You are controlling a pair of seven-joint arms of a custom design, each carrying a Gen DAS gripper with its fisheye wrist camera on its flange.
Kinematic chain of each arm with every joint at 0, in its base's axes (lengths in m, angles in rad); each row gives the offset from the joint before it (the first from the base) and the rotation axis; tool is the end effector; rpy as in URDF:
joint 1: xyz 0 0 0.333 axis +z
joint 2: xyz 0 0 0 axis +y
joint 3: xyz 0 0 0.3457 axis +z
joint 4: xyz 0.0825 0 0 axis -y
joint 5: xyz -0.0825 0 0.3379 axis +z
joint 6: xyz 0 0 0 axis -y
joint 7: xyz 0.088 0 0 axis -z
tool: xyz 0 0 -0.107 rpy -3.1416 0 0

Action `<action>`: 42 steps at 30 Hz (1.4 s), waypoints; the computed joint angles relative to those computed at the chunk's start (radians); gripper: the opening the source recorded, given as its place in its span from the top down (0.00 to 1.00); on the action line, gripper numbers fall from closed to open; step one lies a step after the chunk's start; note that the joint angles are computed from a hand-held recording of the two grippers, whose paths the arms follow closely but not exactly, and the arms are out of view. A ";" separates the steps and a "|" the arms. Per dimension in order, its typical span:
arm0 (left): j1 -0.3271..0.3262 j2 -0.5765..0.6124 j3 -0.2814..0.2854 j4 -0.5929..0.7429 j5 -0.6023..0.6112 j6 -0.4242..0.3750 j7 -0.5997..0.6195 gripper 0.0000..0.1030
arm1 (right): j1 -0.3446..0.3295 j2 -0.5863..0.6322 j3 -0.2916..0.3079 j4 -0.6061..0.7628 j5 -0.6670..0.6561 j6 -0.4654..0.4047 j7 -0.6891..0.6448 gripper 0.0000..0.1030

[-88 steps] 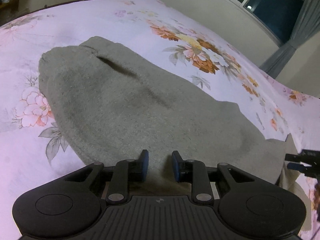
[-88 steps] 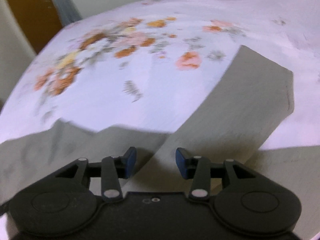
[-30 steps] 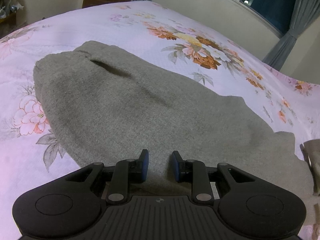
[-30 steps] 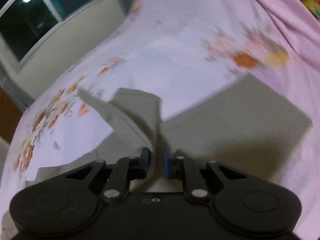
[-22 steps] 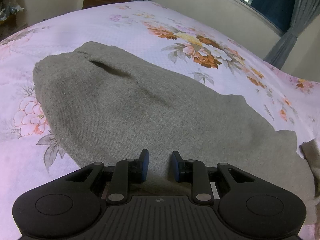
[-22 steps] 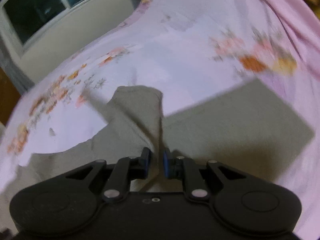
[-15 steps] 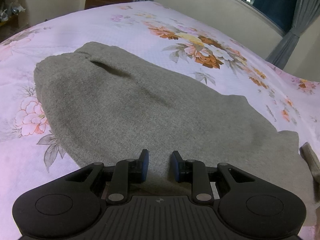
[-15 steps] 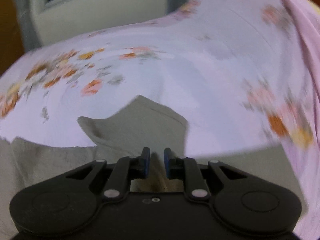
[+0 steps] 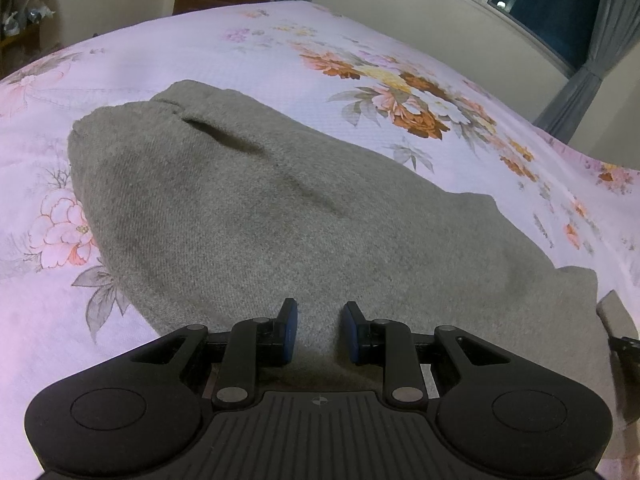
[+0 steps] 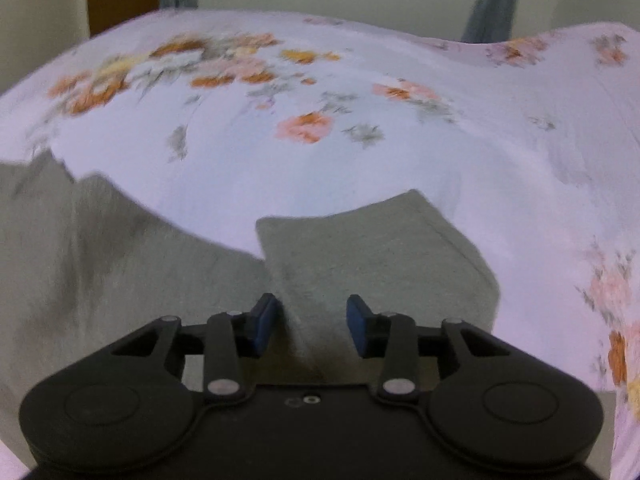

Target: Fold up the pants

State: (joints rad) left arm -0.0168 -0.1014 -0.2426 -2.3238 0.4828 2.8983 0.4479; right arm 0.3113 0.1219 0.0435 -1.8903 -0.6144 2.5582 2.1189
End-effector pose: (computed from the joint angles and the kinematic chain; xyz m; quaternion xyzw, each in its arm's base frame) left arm 0.4731 -0.1580 0.5099 -0.7880 0.5076 -0.3032 0.1716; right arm 0.5548 0.2131 0.5483 -0.7361 0.5837 -0.2980 0.1692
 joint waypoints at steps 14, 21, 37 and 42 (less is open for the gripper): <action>-0.005 0.004 0.003 0.010 -0.012 -0.011 0.046 0.75 | -0.148 -0.325 -0.051 -0.312 -0.221 0.312 0.661 0.95; -0.019 0.012 0.006 0.034 -0.008 -0.047 0.089 0.75 | -0.344 -0.601 -0.011 -0.613 -0.222 0.319 0.868 0.95; -0.055 0.020 0.015 0.083 0.064 -0.144 0.097 0.75 | -0.440 -0.633 0.047 -0.771 0.019 0.390 0.712 0.82; -0.066 -0.014 0.005 0.068 0.032 -0.123 0.094 0.75 | -0.446 -0.683 0.059 -0.769 0.020 0.290 0.637 0.84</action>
State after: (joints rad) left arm -0.0833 -0.1151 -0.2379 -2.2561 0.5151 2.7757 0.5424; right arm -0.1347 -0.5608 0.1024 -2.6594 -0.5945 2.8483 2.7559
